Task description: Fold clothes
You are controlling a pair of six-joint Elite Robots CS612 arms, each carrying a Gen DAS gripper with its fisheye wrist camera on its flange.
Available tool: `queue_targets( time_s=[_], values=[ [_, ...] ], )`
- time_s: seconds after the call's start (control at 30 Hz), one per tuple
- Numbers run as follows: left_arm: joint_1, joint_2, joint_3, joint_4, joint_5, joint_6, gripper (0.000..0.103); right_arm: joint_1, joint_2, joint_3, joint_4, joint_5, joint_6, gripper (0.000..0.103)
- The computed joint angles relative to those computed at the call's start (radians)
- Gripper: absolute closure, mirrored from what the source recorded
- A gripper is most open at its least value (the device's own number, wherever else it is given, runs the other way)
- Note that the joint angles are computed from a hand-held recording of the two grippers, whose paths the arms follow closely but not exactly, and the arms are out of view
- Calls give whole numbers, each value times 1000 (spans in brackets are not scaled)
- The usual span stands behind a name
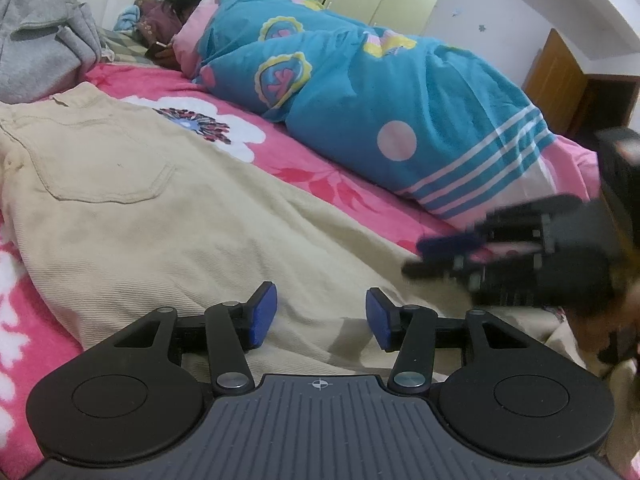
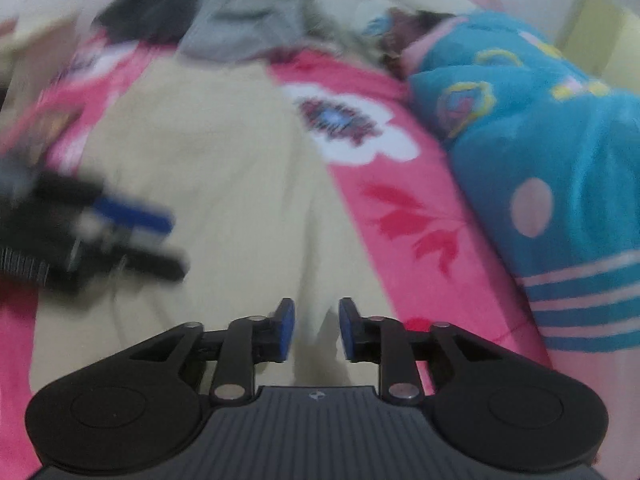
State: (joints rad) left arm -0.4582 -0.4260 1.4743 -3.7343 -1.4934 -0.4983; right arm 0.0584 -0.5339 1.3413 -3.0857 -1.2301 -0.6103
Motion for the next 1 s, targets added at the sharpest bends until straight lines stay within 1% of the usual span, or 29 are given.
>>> queue_targets(
  time_s=[0.03,0.13,0.2,0.27,0.3,0.37,0.43,0.53,0.6,0.73,0.8,0.87,0.9,0.93,1.0],
  values=[
    [0,0,0,0,0,0,54,-9,5,-22,28,34,56,65],
    [-1,0,0,1,2,1,53,-33,27,-93,108,134,219,65],
    [-1,0,0,1,1,1,53,-38,49,-139,171,172,272,65],
    [0,0,1,-1,0,1,53,-34,63,-164,214,186,267,68],
    [0,0,1,-1,-1,1,53,-32,69,-178,246,191,261,71],
    [0,0,1,-3,-3,0,53,-29,81,-203,295,200,261,71],
    [1,0,2,-4,-5,-1,53,-30,85,-211,308,213,269,71],
    [1,-1,3,-5,-6,-1,53,-41,100,-239,325,262,329,70],
    [0,-1,3,-4,-5,0,53,-53,119,-273,351,312,396,69],
    [1,-2,2,-3,-7,-1,53,-69,165,-350,403,376,529,69],
    [2,-1,2,-3,-10,-2,53,-75,179,-366,386,402,576,69],
    [2,-1,2,-4,-10,-2,53,-78,183,-367,352,403,601,70],
    [2,-1,2,-4,-10,-2,53,-78,183,-365,342,400,602,70],
    [2,-1,2,-4,-10,-2,53,-77,178,-359,348,390,580,70],
    [2,-1,2,-3,-9,-2,53,-71,164,-342,374,360,509,70]
  ],
)
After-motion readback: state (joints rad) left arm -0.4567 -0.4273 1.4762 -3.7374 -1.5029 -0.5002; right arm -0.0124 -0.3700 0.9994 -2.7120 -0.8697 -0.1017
